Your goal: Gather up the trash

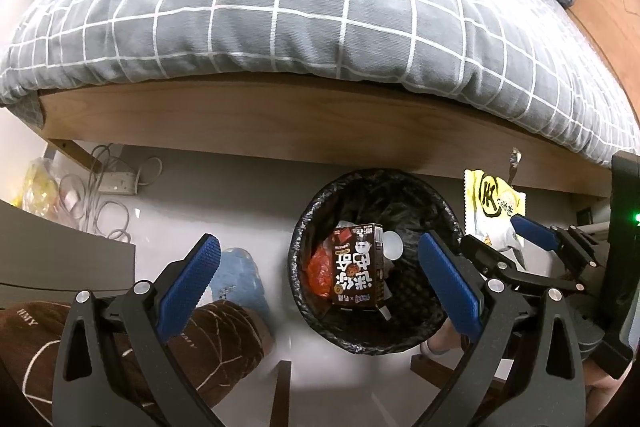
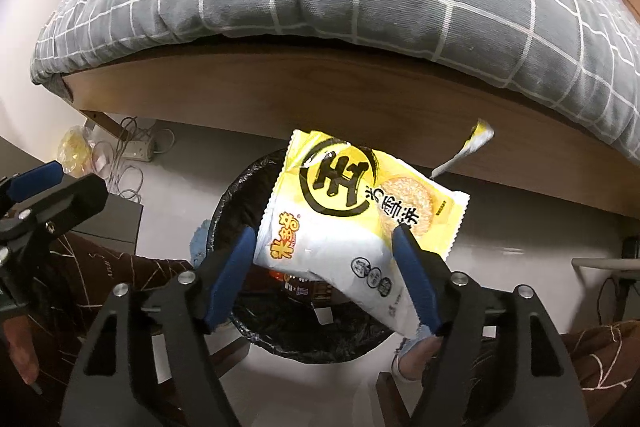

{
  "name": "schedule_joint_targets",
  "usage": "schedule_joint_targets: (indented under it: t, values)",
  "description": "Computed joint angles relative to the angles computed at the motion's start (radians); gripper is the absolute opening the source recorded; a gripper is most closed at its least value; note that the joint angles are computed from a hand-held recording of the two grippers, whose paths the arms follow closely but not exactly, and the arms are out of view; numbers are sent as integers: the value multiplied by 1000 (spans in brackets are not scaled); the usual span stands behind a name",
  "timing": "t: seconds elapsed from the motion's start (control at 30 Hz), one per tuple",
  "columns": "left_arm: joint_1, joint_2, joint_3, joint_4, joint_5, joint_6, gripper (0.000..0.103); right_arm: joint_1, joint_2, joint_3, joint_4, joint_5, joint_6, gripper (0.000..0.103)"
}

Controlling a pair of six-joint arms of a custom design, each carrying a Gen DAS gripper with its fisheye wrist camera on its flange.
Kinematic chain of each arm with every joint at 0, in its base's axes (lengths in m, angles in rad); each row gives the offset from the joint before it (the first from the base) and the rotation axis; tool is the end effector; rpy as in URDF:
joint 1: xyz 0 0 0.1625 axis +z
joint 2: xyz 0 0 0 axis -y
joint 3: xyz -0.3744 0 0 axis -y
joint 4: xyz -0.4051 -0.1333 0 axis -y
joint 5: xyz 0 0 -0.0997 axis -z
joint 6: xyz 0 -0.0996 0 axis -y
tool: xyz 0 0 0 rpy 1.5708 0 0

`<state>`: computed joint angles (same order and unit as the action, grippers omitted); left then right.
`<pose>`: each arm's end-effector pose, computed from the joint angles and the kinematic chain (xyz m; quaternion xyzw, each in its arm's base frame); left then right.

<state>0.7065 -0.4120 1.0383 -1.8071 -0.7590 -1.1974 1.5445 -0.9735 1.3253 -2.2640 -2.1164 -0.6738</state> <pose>-0.4275 -0.6351 -0.0263 -0.0740 0.9015 -0.2407 0.3518 0.0628 -0.7152 0.2856 0.2585 -0.9143 0.0626 0.3055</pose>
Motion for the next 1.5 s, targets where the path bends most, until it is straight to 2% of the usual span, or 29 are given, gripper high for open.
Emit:
schedule_joint_targets:
  t: [0.2,0.37,0.63,1.0,1.23,1.5]
  values:
    - [-2,-1,0,1,4,4,97,-4,-3,17,-21,1,-1,79]
    - [-2,1,-1,-2,3,4,97,-12,-9,18,-35,7,-15,80]
    - [-18,15,-42,-12,29,35,97,-9,-55,-17,-68,73,-1,90]
    - [-84,56,-168,26,124,72,97,19,-151,-43,-117,136,-8,95]
    - [-134,59,-215,96,182,45,97,48,-239,-11,-164,181,-20,95]
    - [-182,40,-211,142,213,18,97,80,-314,45,-222,166,-38,95]
